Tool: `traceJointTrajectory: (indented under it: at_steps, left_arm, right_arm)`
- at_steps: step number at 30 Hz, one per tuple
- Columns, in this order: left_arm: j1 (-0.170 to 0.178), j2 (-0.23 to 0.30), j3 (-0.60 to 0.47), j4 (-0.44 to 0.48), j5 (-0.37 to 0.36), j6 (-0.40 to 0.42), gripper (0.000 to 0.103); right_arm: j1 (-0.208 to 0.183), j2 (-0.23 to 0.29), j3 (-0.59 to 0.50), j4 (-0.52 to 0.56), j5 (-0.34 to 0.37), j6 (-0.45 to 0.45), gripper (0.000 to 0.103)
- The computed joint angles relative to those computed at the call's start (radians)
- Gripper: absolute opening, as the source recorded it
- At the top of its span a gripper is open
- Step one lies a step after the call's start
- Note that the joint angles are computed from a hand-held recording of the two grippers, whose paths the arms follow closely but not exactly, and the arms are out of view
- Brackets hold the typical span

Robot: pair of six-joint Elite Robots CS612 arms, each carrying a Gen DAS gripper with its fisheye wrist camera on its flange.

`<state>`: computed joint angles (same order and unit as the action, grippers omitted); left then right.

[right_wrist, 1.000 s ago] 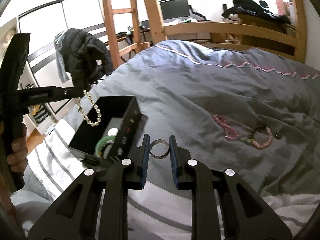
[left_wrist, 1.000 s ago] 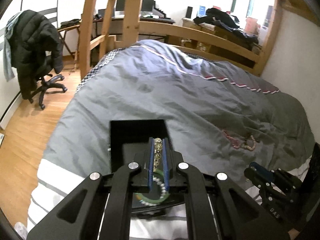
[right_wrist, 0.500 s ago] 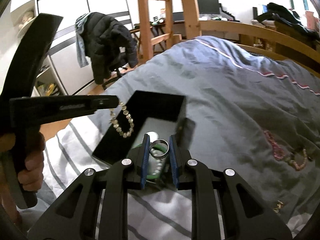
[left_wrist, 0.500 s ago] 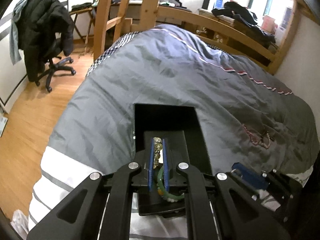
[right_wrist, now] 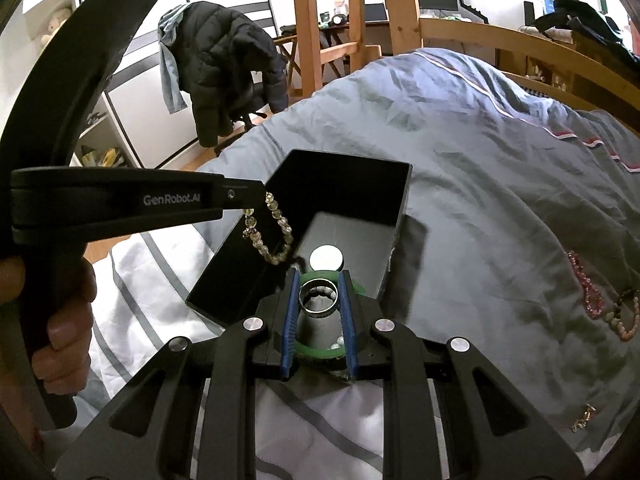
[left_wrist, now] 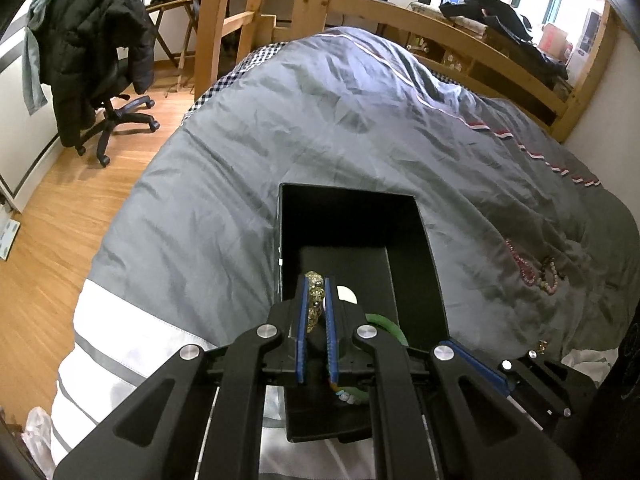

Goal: Organize jewelry
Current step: 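Carry the gold bracelet and silver ring into the black box and open both tools, then move the left tool toward the gold charm while the right tool approaches the pink-and-black bracelet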

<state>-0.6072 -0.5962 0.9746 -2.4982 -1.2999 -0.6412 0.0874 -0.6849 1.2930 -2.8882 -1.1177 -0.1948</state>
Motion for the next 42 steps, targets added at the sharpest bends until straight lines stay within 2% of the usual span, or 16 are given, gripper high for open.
traceJointTrajectory:
  at_steps: [10,11,12,13,14,15,18,23,24,25,26,27,31,42]
  left_arm:
    - [0.004,0.002,-0.005,0.015,0.001,-0.043,0.008]
    - [0.005,0.001,-0.002,0.012,0.005,-0.054,0.010]
    - [0.005,-0.001,0.002,0.008,0.008,-0.062,0.014]
    - [0.005,-0.004,0.006,0.004,0.016,-0.072,0.034]
    - [0.003,-0.009,0.016,-0.012,0.036,-0.082,0.059]
    - [0.002,-0.011,0.022,-0.026,0.051,-0.083,0.064]
    - [0.000,-0.016,0.032,-0.061,0.060,-0.076,0.064]
    - [-0.006,-0.007,0.015,-0.043,0.076,-0.055,0.065]
    - [-0.007,-0.006,0.013,-0.043,0.078,-0.050,0.066]
    - [-0.009,-0.006,0.013,-0.045,0.083,-0.046,0.071]
    - [-0.011,-0.005,0.011,-0.048,0.091,-0.040,0.078]
    - [-0.013,-0.006,0.012,-0.052,0.097,-0.036,0.080]
    - [-0.021,0.000,0.003,-0.062,0.108,-0.006,0.084]
    - [-0.057,0.035,-0.048,-0.115,0.105,0.118,0.090]
  right_arm:
    - [-0.004,0.005,-0.014,0.046,0.019,0.002,0.022]
    - [-0.005,0.004,-0.014,0.047,0.025,0.003,0.029]
    - [-0.007,0.004,-0.013,0.040,0.029,0.006,0.047]
    - [-0.008,0.002,-0.007,0.017,0.029,0.011,0.058]
    - [-0.010,0.001,0.000,-0.011,0.033,0.019,0.070]
    - [-0.012,-0.001,0.005,-0.031,0.041,0.020,0.072]
    - [-0.010,-0.005,0.009,-0.042,0.022,0.010,0.072]
    - [-0.013,-0.014,0.023,-0.047,0.001,0.013,0.072]
    - [-0.015,-0.017,0.028,-0.047,-0.005,0.015,0.072]
    - [-0.017,-0.019,0.032,-0.049,-0.009,0.014,0.072]
    - [-0.020,-0.023,0.036,-0.051,-0.019,0.011,0.073]
    - [-0.022,-0.024,0.040,-0.056,-0.030,0.010,0.076]
    - [-0.032,-0.036,0.059,-0.086,-0.082,0.020,0.089]
    - [-0.083,-0.068,0.089,-0.106,-0.197,0.059,0.093]
